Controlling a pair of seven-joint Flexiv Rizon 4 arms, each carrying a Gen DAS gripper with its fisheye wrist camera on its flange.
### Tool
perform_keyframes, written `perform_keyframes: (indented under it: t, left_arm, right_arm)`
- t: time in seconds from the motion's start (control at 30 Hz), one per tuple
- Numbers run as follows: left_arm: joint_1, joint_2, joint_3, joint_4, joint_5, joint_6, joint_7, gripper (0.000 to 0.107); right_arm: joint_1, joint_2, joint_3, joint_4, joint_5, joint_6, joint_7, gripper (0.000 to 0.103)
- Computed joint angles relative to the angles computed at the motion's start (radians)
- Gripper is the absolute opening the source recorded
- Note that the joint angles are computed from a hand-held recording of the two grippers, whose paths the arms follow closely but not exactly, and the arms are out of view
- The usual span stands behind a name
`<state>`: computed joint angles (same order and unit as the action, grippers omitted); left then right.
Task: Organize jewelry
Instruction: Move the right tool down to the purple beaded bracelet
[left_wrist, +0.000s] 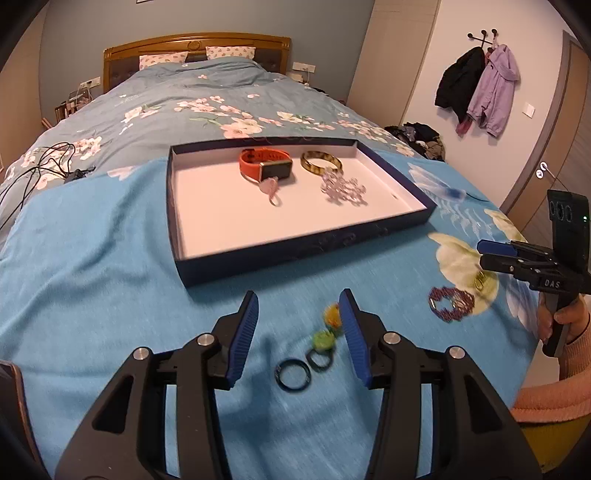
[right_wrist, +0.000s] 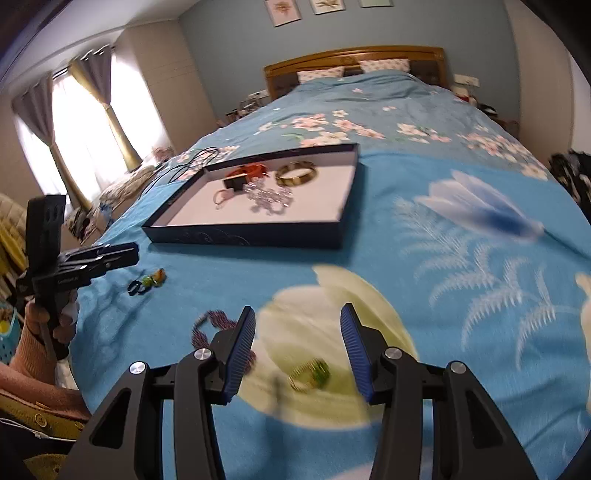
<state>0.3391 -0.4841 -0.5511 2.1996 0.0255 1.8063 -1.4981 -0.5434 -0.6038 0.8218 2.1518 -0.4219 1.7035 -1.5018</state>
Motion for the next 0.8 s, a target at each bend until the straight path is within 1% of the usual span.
perform_keyframes:
  t: [0.13,0.17,0.27,0.37,0.47,0.6,0.67,0.73,0.8]
  left_arm:
    - [0.011,-0.003,-0.021,0.016,0.007,0.005,-0.008,0.046]
    - [0.006,-0.002,-0.016,0.023,0.007,0.007,-0.012,0.046]
    - [-0.019,0.001,0.006,0.031,0.007,0.005,-0.019,0.046]
    - [-0.026,0.006,0.012,0.038,0.007,0.002,-0.023,0.046]
    - [-0.05,0.018,0.039,0.046,0.006,0.004,-0.023,0.047]
    - [-0.068,0.033,0.061,0.055,0.005,0.003,-0.022,0.048]
    - [-0.1,0.042,0.096,0.056,-0.002,-0.001,-0.019,0.048]
    - [-0.117,0.045,0.115,0.056,-0.011,-0.006,-0.016,0.048]
    - [-0.141,0.049,0.142,0.054,-0.021,-0.012,-0.013,0.048]
  right_arm:
    - [-0.032,0.003,0.013,0.029,0.002,0.003,0.002,0.046]
    - [-0.036,0.005,0.014,0.037,-0.002,0.004,-0.001,0.046]
    - [-0.027,0.015,0.002,0.05,-0.007,0.007,0.0,0.046]
    - [0.005,0.037,-0.031,0.066,-0.011,0.028,0.007,0.045]
    - [0.034,0.051,-0.066,0.077,-0.022,0.055,0.026,0.045]
    - [0.061,0.054,-0.104,0.081,-0.051,0.07,0.066,0.038]
    - [0.077,0.057,-0.125,0.083,-0.06,0.074,0.089,0.034]
    - [0.094,0.056,-0.146,0.081,-0.069,0.08,0.107,0.03]
    - [0.116,0.058,-0.173,0.081,-0.076,0.087,0.122,0.021]
